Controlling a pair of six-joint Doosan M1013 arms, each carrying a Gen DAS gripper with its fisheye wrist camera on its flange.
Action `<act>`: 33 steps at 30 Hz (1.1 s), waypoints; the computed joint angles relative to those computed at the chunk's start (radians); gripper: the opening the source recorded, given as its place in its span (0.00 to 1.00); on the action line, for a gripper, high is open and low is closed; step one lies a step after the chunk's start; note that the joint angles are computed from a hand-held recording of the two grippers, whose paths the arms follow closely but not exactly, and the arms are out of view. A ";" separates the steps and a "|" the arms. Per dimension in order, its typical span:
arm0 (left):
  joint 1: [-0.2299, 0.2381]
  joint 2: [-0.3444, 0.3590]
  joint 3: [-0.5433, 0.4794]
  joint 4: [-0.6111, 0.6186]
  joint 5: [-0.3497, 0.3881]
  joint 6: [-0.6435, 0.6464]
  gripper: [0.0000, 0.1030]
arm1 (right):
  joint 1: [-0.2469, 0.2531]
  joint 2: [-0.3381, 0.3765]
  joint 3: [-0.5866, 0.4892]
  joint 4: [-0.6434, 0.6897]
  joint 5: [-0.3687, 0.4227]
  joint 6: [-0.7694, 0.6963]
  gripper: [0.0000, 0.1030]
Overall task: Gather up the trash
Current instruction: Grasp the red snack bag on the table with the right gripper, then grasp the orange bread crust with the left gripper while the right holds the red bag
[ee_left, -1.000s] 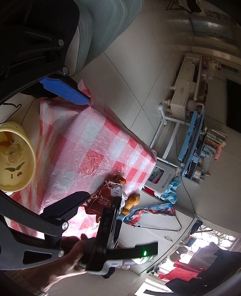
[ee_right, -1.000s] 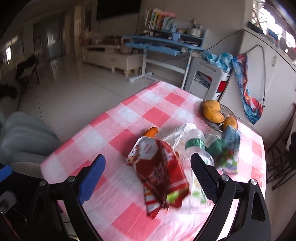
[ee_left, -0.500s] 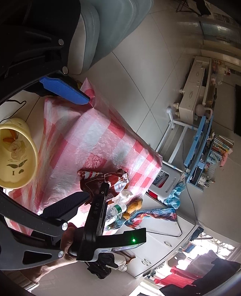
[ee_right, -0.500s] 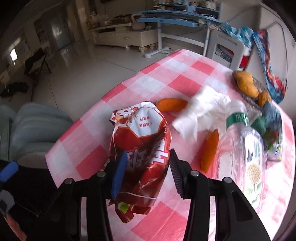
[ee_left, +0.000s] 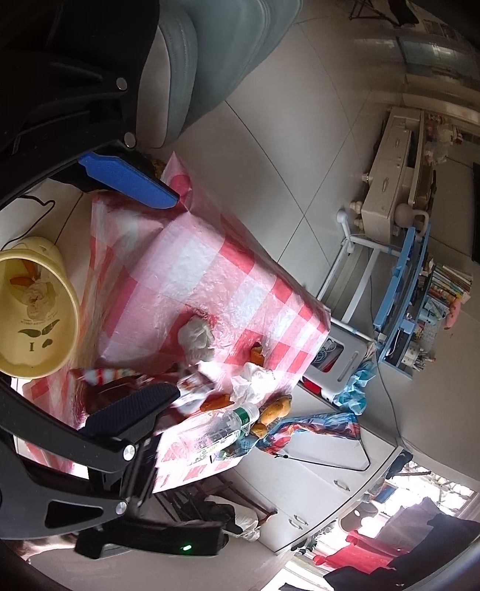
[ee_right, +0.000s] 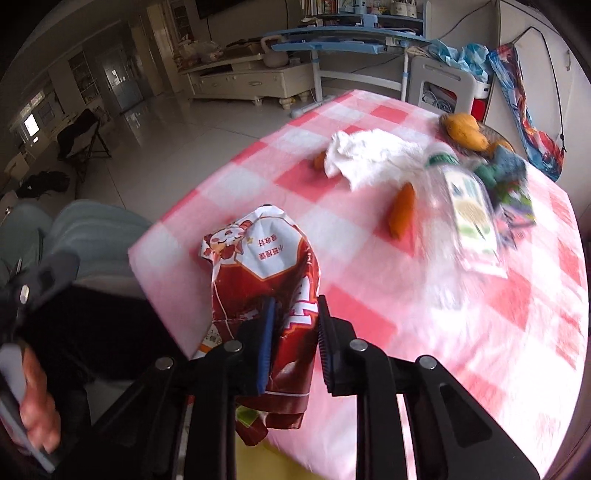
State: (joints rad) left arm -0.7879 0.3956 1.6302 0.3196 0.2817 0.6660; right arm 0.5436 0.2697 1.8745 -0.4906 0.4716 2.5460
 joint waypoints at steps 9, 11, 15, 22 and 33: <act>-0.026 0.065 -0.114 -0.229 0.042 0.390 0.89 | -0.014 -0.101 0.113 -0.034 0.078 0.096 0.20; -0.038 0.103 -0.170 -0.125 0.092 0.350 0.89 | -0.021 -0.120 0.140 -0.074 0.074 0.167 0.20; -0.041 0.177 -0.276 -0.075 0.239 0.392 0.89 | -0.037 -0.139 0.177 -0.106 0.031 0.260 0.24; -0.034 0.209 -0.320 -0.029 0.282 0.340 0.89 | -0.059 -0.145 0.192 -0.088 -0.031 0.267 0.43; -0.068 0.277 -0.447 -0.104 0.298 0.468 0.85 | -0.087 -0.145 0.211 0.082 -0.089 0.166 0.49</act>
